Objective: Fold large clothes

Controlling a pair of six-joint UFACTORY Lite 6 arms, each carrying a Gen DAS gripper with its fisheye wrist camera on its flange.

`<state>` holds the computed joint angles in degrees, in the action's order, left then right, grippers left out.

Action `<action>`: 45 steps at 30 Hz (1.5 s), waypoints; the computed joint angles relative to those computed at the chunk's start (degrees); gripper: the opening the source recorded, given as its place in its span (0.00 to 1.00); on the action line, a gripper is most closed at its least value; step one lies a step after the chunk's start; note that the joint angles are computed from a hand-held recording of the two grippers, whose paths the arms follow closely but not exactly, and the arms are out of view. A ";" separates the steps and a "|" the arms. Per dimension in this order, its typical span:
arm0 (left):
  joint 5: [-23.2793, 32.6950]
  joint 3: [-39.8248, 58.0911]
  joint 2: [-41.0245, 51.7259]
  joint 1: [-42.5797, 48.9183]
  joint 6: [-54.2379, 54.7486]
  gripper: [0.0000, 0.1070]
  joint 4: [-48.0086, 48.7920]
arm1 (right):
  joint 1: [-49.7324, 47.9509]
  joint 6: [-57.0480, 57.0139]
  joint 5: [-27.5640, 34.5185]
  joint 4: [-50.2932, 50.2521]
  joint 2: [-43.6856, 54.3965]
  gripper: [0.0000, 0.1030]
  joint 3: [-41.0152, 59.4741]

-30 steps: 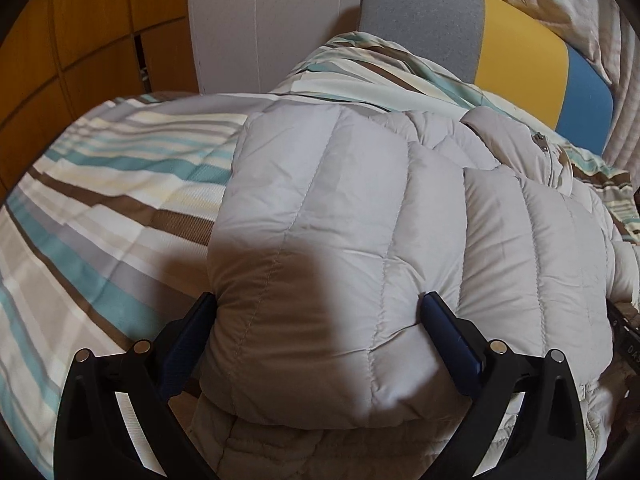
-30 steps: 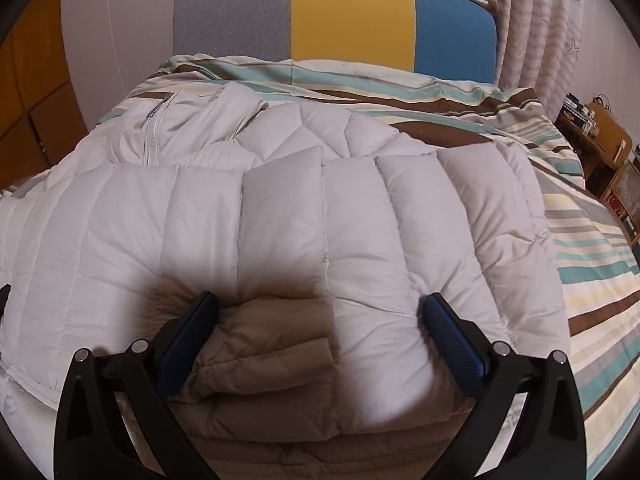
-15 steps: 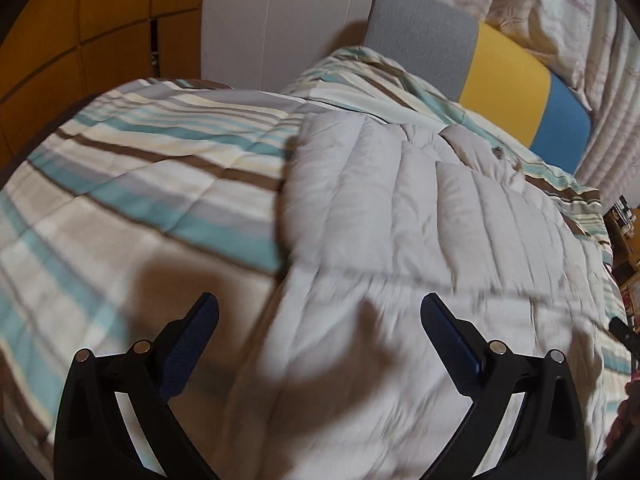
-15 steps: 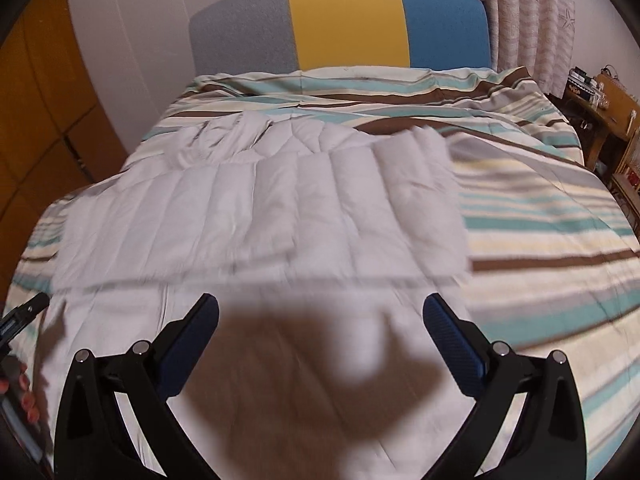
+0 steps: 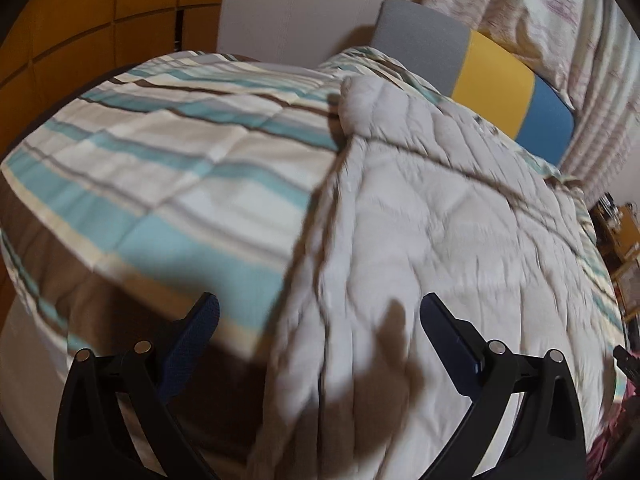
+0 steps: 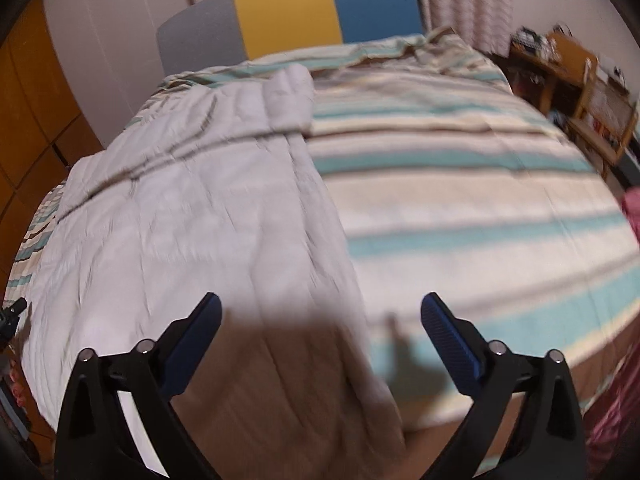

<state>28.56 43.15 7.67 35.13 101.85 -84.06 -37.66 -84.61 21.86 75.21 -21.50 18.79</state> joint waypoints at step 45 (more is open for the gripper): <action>13.43 41.57 14.90 -14.02 -37.08 0.16 16.18 | 5.76 8.70 19.02 14.87 32.98 0.14 42.37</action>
<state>41.99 84.72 22.56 21.11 64.77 -67.88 -31.90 -75.91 40.89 90.08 11.49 61.16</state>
